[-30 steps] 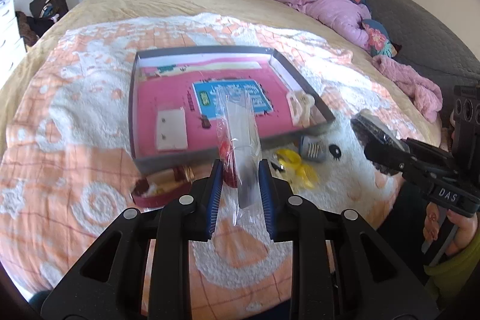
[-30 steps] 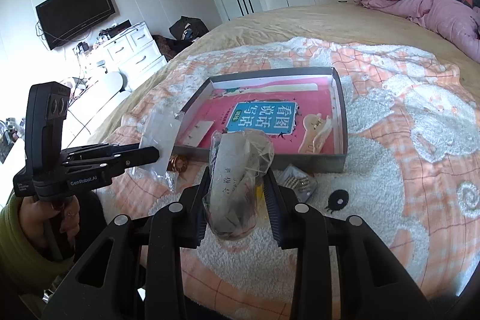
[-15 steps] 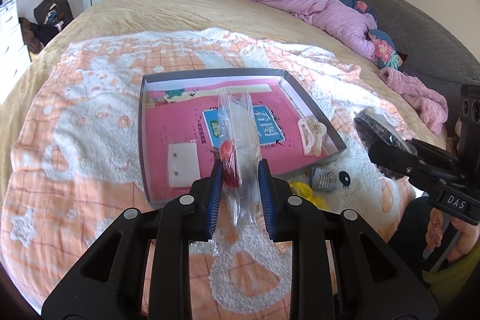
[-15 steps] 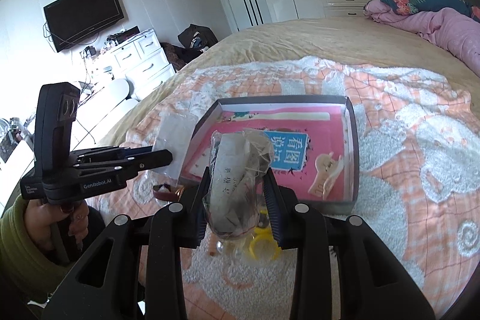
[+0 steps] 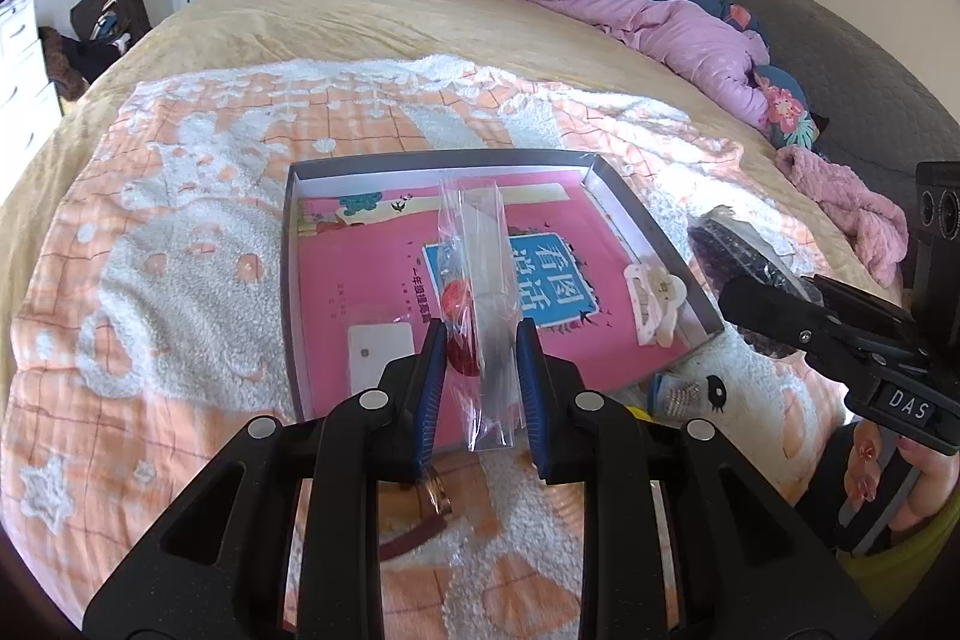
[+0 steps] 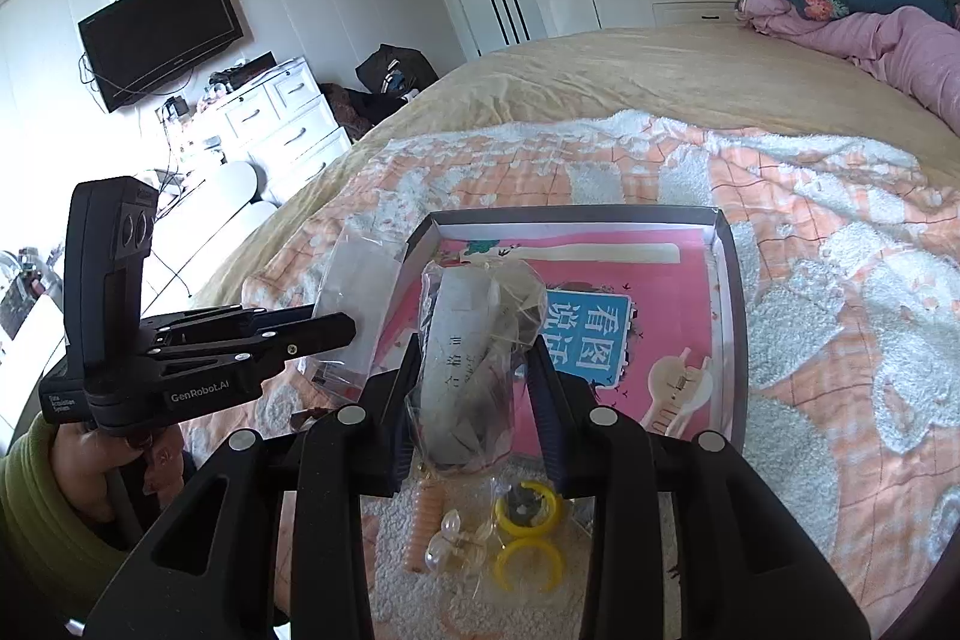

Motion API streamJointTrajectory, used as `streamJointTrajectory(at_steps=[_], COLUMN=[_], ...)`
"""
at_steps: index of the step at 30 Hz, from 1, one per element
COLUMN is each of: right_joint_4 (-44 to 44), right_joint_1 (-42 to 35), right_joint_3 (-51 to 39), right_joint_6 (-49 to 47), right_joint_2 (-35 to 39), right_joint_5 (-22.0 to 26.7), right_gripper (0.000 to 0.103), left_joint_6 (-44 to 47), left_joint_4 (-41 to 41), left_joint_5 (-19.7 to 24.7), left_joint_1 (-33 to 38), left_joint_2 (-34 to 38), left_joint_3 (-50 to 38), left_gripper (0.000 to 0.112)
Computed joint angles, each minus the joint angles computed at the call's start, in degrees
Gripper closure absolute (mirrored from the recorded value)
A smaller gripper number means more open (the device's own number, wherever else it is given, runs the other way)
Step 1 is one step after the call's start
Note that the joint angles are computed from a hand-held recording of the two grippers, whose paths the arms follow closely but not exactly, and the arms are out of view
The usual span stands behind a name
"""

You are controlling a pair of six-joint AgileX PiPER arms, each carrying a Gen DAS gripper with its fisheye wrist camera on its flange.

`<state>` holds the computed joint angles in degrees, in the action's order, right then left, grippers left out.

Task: Organize jewelry
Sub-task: 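Carry the clear bag into the tray with the left tool while the right tool carries its bag there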

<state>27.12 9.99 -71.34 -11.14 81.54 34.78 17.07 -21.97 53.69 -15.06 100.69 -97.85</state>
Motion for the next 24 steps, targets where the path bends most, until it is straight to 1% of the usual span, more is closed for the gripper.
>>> streamJointTrajectory(at_steps=[7,11,20,24], right_joint_4=[0.79,1.43,-3.04,-6.37], right_joint_1=[-1.20,-1.60,-0.51,0.01], right_joint_3=[-3.11,-3.09,-1.72,-1.55], right_joint_6=[-1.02,-1.69,0.62,2.85], right_joint_2=[5.09,7.41,11.52,12.73], right_joint_5=[0.25,-0.19,-2.17,-3.06], right_gripper=[0.071,0.071,0.071,0.071], left_joint_6=[-0.99,-1.49,-2.35,-2.78], left_joint_4=[0.59,1.06,1.82,2.21], left_joint_5=[1.13,1.70,2.72,3.01], left_joint_1=[-0.31,-0.84,-1.68,-2.34], left_joint_2=[4.12,6.27,11.09,12.75], left_joint_3=[-3.94,-5.03,-7.96,-9.29], left_gripper=[0.096,0.096,0.096,0.099])
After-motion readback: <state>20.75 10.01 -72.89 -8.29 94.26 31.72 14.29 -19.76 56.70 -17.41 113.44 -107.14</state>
